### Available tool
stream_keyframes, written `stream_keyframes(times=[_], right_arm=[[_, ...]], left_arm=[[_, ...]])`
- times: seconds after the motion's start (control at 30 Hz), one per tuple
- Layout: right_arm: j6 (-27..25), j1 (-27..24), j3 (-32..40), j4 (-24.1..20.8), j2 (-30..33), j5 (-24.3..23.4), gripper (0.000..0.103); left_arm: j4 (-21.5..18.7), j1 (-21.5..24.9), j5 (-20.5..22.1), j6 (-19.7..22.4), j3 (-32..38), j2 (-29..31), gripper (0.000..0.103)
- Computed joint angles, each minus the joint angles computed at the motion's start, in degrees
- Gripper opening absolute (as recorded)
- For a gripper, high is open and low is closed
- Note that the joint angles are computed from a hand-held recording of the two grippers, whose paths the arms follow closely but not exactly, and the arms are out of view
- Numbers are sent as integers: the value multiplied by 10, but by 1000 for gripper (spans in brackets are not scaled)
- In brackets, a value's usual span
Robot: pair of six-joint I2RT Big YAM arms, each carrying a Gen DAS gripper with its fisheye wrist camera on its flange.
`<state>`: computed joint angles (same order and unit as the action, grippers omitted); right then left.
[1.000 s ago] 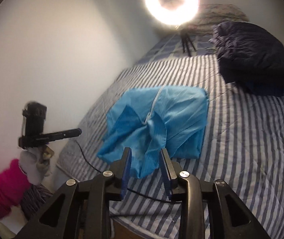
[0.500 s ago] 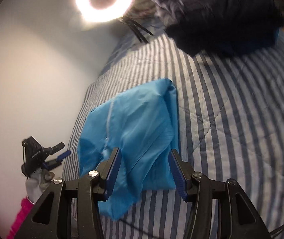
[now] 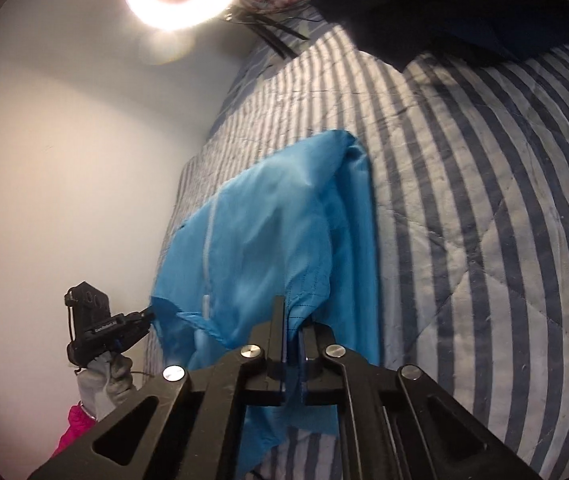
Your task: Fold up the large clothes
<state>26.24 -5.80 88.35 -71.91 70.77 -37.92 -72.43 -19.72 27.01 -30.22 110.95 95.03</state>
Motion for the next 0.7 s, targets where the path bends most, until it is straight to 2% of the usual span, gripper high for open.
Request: stream_keyframes(times=[0.07, 0.13, 0.2, 0.23, 0.33, 0.4, 0.47, 0.57, 0.7], right_arm=[[-5, -3, -2, -5, -2, -25, 0], [-28, 4, -3, -29, 1, -11, 1], [-48, 8, -11, -49, 5, 0, 4], [-47, 7, -15, -46, 4, -8, 9], [-55, -15, -6, -49, 11, -59, 40], [-49, -35, 5, -30, 6, -63, 40], [-23, -56, 1, 3, 1, -74, 40], [24, -73, -10, 51, 7, -91, 40], [68, -74, -12, 85, 37, -131, 40]], left_arm=[[2, 0, 3, -1, -11, -11, 0], [-8, 0, -13, 16, -27, -17, 0], [-8, 5, -9, 21, -50, -26, 1], [-9, 6, -10, 16, -53, -26, 2], [-20, 8, -21, 17, -44, -29, 11], [-29, 8, -56, 33, -29, -36, 19], [-21, 10, -77, 32, -25, -48, 19], [-6, 8, -87, 26, -15, -57, 19], [1, -16, -74, 23, 9, -49, 19]])
